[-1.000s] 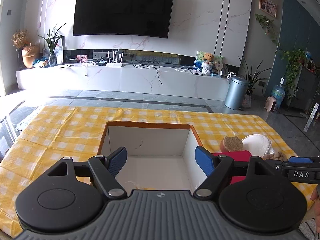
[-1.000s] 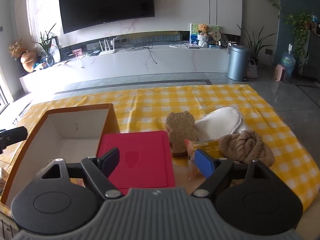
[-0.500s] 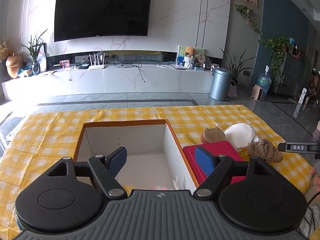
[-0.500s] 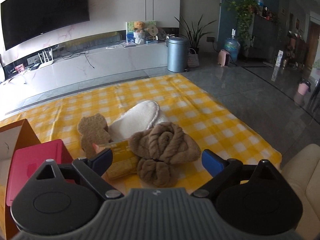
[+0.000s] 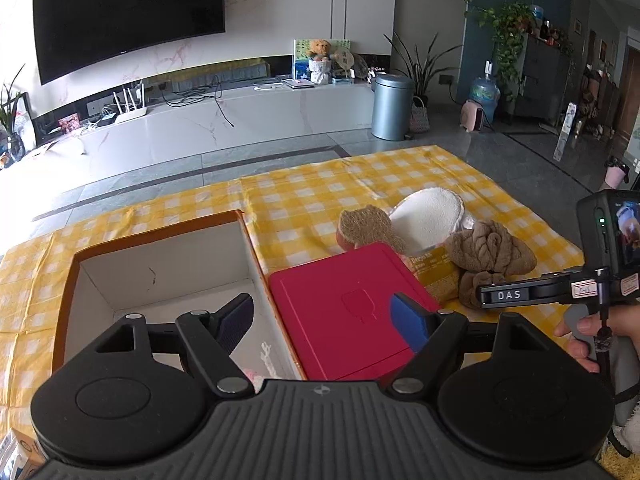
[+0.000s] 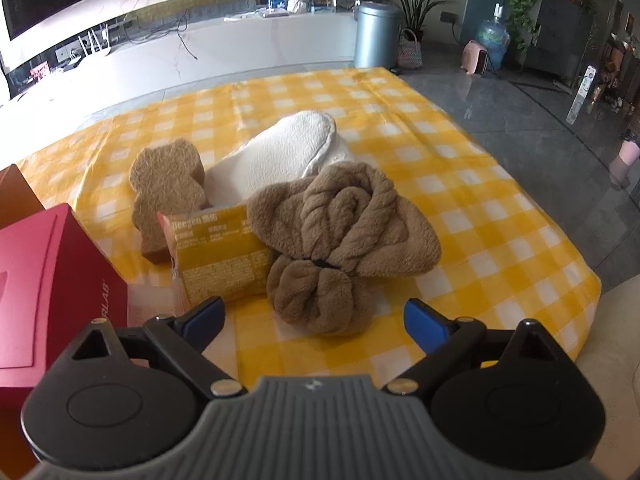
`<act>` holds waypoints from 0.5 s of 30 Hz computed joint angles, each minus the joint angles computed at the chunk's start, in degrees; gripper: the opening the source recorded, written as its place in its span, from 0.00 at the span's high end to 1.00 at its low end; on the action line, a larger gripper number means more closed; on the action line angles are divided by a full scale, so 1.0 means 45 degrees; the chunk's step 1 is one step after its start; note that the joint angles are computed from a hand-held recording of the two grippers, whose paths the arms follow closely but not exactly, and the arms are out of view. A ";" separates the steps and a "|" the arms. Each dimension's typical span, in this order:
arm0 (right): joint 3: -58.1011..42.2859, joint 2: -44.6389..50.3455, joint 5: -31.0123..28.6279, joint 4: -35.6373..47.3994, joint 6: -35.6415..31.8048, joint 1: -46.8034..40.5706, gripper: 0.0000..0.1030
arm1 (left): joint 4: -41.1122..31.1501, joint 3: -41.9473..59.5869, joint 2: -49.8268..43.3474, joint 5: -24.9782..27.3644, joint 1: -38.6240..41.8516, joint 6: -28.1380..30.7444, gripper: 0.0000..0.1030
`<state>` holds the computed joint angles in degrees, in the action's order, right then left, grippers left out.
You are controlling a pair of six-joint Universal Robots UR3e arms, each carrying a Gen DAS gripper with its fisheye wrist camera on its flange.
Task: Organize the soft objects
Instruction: 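Move both tools back toward the brown fluffy towel on the table, then grasp the brown fluffy towel with the right tool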
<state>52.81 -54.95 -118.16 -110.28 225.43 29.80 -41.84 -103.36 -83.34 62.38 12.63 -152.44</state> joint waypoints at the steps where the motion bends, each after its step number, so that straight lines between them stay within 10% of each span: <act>1: -0.0383 0.0294 -0.0034 0.0425 -0.0061 -0.0032 0.08 | -0.0058 0.0189 -0.0187 0.0135 -0.0197 0.0015 0.11; 15: 0.0731 -0.0084 0.0633 0.0020 0.0028 -0.0627 0.08 | -0.2485 0.2267 -0.1007 0.1093 -0.0926 -0.0403 0.11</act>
